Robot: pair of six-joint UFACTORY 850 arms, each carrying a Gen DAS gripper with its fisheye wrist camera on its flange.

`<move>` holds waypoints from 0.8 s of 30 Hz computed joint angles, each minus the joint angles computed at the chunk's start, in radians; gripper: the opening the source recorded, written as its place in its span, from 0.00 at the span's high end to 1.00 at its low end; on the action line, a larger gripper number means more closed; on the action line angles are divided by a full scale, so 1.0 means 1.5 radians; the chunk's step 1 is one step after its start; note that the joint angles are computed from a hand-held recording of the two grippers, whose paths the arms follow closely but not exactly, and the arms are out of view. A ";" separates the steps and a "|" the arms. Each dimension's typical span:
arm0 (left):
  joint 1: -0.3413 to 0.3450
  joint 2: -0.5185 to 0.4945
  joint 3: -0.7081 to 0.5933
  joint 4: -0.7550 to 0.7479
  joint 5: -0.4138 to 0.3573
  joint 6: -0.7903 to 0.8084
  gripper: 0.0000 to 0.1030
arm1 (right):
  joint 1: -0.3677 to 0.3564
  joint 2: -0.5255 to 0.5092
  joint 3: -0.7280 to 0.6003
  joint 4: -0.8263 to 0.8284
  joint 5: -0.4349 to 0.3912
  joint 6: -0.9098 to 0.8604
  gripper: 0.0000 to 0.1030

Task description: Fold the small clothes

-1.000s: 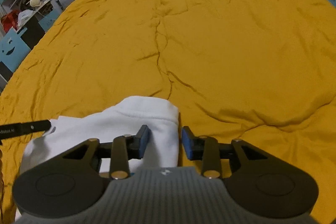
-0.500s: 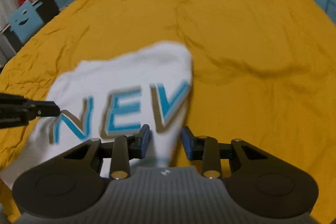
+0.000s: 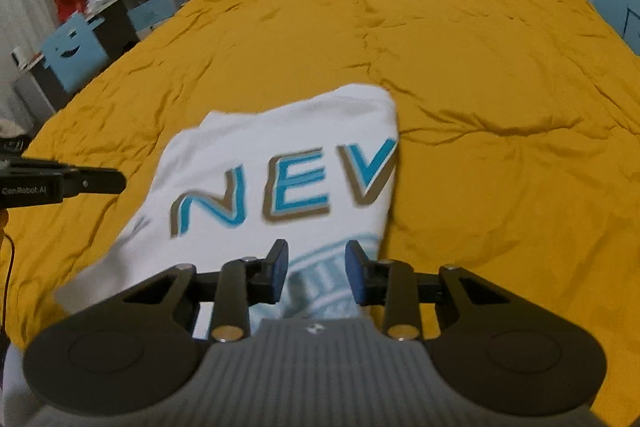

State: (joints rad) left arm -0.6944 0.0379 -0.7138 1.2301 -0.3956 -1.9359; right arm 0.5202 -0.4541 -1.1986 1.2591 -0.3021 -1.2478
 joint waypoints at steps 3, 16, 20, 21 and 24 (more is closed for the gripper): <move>-0.013 -0.051 -0.007 -0.064 -0.019 0.037 0.92 | 0.005 0.005 0.026 0.022 0.015 -0.024 0.73; -0.096 0.015 0.033 -0.048 -0.131 -0.038 0.90 | -0.006 0.060 0.089 0.121 0.028 -0.143 0.83; -0.142 0.028 0.027 -0.042 -0.166 -0.040 0.89 | 0.001 0.103 0.135 0.169 0.036 -0.224 0.83; -0.151 0.022 0.024 -0.042 -0.171 -0.042 0.89 | 0.004 0.112 0.146 0.184 0.041 -0.245 0.83; -0.154 -0.001 0.021 -0.065 -0.158 -0.029 0.89 | 0.013 0.126 0.171 0.229 0.056 -0.304 0.83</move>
State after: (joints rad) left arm -0.9260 0.0360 -0.6818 1.1323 -0.6322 -1.9795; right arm 0.5395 -0.2656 -0.9425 1.6033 -0.2181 -1.7039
